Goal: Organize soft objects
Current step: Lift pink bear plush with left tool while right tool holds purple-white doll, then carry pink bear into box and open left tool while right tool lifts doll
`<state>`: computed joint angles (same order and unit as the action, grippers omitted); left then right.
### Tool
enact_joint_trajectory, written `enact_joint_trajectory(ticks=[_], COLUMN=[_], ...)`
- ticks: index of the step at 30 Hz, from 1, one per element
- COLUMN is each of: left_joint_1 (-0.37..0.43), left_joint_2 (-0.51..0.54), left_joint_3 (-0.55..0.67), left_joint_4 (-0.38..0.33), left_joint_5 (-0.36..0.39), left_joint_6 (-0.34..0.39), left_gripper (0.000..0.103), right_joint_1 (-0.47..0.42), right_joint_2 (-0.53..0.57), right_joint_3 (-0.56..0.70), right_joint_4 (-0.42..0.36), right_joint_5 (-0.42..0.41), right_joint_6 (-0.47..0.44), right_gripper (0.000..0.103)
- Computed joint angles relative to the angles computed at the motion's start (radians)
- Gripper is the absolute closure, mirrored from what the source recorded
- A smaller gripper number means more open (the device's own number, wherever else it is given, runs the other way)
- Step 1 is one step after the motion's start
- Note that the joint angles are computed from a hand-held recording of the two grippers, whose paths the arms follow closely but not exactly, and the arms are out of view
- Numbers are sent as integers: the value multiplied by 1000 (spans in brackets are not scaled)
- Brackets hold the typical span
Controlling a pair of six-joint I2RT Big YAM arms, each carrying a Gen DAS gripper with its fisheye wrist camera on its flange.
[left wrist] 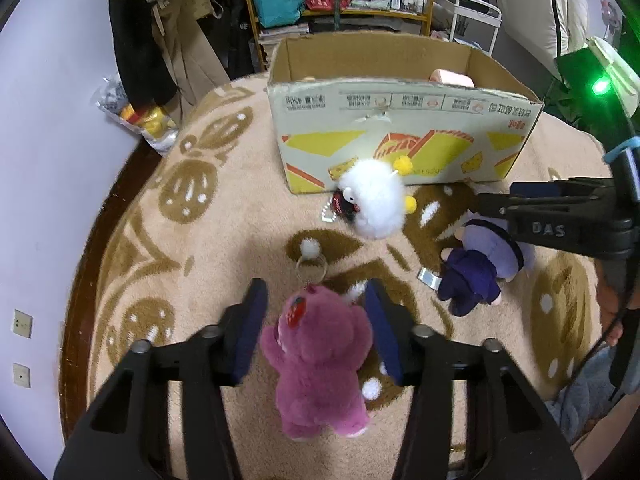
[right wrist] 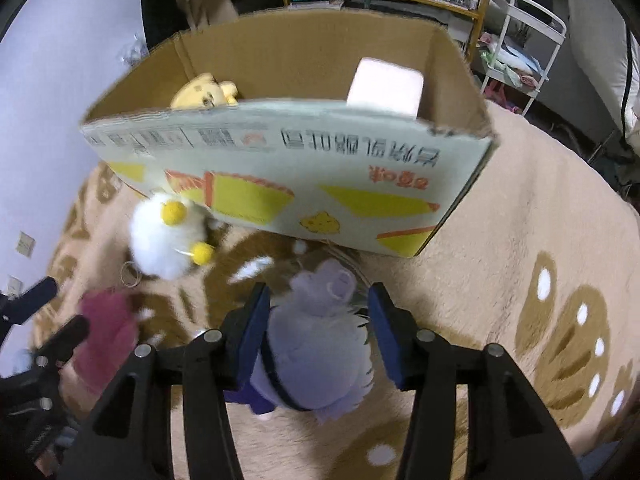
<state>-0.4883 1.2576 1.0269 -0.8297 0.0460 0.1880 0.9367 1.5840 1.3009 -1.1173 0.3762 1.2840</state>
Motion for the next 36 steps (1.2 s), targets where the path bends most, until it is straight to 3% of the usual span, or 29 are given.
enact_joint_trajectory(ticks=[9, 12, 20, 26, 29, 36], left_joint_1=[-7, -10, 15, 22, 20, 24], left_joint_2=[68, 91, 122, 140, 139, 129], left_joint_3=[18, 19, 42, 52, 50, 40], left_joint_4=[-73, -84, -121, -132, -122, -101], left_joint_5=[-38, -53, -6, 12, 14, 26], left_joint_6=[12, 16, -5, -20, -18, -24], left_gripper=[58, 50, 48, 48, 53, 58], right_joint_1=[-2, 7, 14, 35, 48, 66], right_joint_2=[16, 26, 23, 23, 20, 11], right_joint_3=[14, 32, 43, 62, 71, 77], right_joint_4=[-24, -45, -74, -104, -112, -140], right_joint_5=[19, 35, 57, 89, 121, 168], right_joint_6=[-32, -39, -42, -29, -8, 24], right_gripper=[62, 66, 72, 83, 91, 94])
